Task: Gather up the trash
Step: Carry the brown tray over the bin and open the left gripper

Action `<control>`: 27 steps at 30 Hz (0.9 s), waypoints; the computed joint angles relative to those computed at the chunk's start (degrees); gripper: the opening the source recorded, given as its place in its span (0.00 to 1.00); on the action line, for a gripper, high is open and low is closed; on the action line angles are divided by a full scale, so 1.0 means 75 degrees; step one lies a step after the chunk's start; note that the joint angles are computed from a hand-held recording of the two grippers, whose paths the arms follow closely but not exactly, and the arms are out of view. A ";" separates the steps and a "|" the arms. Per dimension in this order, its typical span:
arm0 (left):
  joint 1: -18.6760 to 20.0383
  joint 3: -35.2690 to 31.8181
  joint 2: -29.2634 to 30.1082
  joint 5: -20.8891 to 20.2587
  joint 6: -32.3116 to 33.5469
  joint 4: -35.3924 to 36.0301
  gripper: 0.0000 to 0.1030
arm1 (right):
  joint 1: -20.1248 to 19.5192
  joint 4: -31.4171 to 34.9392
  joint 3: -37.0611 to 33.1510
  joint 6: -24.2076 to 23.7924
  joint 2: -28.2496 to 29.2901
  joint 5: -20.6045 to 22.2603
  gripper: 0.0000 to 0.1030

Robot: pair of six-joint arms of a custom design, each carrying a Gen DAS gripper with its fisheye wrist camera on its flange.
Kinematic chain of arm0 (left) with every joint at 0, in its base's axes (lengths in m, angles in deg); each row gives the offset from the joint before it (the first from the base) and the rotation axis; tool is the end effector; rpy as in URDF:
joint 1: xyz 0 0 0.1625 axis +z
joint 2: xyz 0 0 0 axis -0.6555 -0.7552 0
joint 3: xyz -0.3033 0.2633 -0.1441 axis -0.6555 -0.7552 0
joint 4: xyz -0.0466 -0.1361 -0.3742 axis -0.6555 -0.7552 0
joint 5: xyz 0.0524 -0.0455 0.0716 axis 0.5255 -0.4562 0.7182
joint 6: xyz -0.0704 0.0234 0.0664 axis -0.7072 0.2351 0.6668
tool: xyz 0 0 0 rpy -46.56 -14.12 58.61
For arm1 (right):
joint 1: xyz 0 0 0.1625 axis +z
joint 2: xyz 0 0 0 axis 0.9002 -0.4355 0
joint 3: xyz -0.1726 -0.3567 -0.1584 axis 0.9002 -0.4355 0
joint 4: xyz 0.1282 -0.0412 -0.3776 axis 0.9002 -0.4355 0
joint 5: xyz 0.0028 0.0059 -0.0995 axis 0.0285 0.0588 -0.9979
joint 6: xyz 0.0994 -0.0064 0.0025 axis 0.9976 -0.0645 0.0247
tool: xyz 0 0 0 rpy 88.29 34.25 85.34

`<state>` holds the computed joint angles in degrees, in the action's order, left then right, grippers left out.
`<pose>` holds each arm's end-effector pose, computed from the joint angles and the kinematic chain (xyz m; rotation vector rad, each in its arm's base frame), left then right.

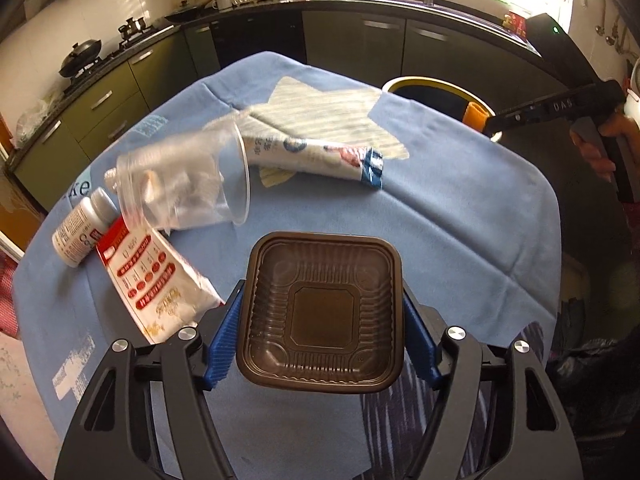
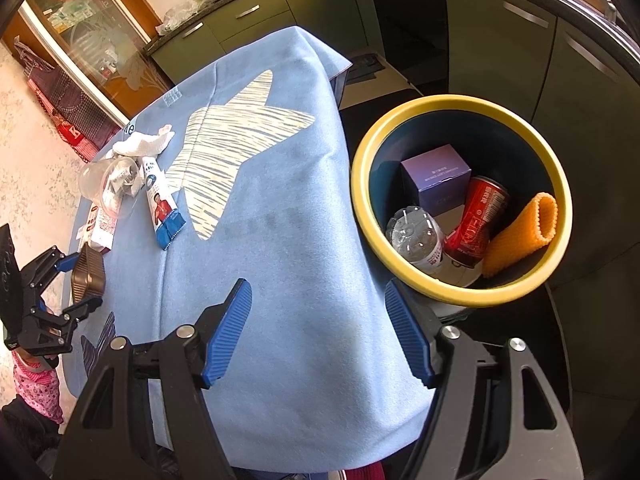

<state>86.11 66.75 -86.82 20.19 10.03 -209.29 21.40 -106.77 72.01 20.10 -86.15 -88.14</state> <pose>-0.1087 -0.3829 0.1120 1.0724 2.2937 -0.3495 0.0683 -0.3965 0.1389 0.1916 -2.6526 0.5391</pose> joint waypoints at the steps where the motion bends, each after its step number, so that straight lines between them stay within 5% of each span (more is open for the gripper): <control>1: -0.0044 -0.0056 0.0021 0.0012 -0.0036 0.0027 0.68 | -0.0034 -0.0051 0.0053 -0.0020 -0.0049 0.0019 0.64; 12: -0.0495 -0.1559 0.1187 -0.0417 -0.0219 0.0434 0.68 | -0.1008 -0.0802 0.0770 -0.0437 -0.0856 0.0555 0.64; 23: -0.0927 -0.4868 0.4045 -0.1739 0.0099 0.1315 0.68 | -0.2741 -0.1523 0.1664 -0.0972 -0.1991 0.1389 0.64; 27: -0.0870 -0.6069 0.5084 -0.1789 -0.0013 0.1744 0.72 | -0.3298 -0.1491 0.1914 -0.1060 -0.2404 0.1739 0.65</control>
<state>79.59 21.23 -48.69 6.77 9.93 -196.21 -3.34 -117.95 86.37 12.15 -104.18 -75.10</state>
